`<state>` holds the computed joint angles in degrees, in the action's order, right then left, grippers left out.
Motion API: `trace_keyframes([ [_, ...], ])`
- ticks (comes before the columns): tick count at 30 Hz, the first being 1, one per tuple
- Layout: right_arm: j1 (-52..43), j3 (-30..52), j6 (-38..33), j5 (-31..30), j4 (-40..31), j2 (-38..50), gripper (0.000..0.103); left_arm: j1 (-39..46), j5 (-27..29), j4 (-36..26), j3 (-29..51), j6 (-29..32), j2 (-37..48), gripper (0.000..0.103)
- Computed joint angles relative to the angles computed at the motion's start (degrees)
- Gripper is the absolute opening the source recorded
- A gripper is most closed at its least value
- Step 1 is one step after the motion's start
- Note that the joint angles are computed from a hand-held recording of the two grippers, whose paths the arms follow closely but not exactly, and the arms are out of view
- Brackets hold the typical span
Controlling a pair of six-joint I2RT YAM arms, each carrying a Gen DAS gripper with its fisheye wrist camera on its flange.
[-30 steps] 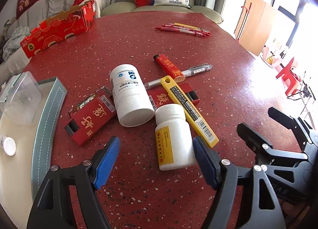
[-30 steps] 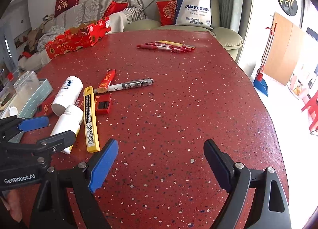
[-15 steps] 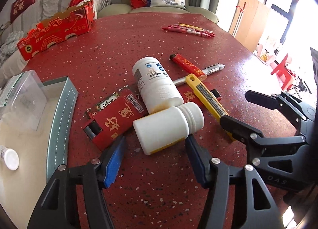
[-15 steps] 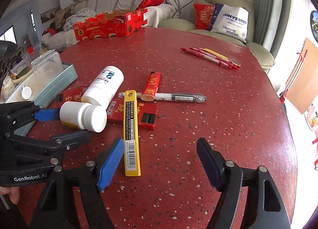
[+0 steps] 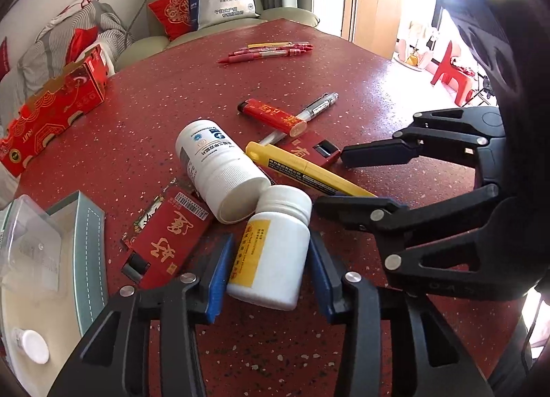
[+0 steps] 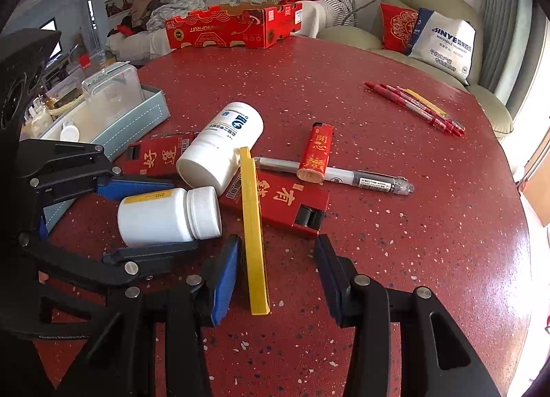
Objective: Organize rigid objects
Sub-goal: 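Grasp the yellow-labelled white bottle with the left tool while the right tool grasps the yellow utility knife, then lift the yellow-labelled bottle with the left tool while the right tool lifts the yellow knife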
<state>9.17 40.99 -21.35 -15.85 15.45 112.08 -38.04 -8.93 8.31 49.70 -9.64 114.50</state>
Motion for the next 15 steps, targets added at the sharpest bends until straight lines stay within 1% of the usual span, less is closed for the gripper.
trace_keyframes([
  [2, 0.29, 0.78, -0.41, -0.63, -0.58, 0.42, 0.047, 0.37, 0.65, -0.23, -0.03, -0.15, -0.17, 0.038],
  [4, 0.63, 0.57, -0.35, -0.62, 0.03, 0.43, 0.030, 0.54, 0.77, 0.47, -0.55, -1.34, -0.30, 0.038],
  [5, 0.79, 0.37, 0.22, -0.60, 0.28, 0.39, 0.013, 0.50, 0.60, 1.16, -1.05, -2.27, -0.38, 0.038],
  [6, 0.89, 0.20, 1.11, -0.89, 0.33, 0.35, 0.009, 0.35, 0.12, 1.81, -1.58, -3.38, -0.50, 0.038],
  [8, 1.30, -1.97, 2.38, -0.87, 2.60, -0.34, 0.009, -0.59, -1.82, 3.02, -2.94, -6.10, -0.96, 0.038],
  [13, 0.76, -9.38, 6.20, 3.23, 7.81, -4.45, 0.009, -3.62, -6.71, 5.72, -7.74, -14.67, -3.18, 0.038],
  [15, -0.78, -12.01, 7.64, 3.41, 7.61, -6.61, 0.009, -4.94, -7.80, 6.90, -10.00, -18.53, -4.43, 0.038],
])
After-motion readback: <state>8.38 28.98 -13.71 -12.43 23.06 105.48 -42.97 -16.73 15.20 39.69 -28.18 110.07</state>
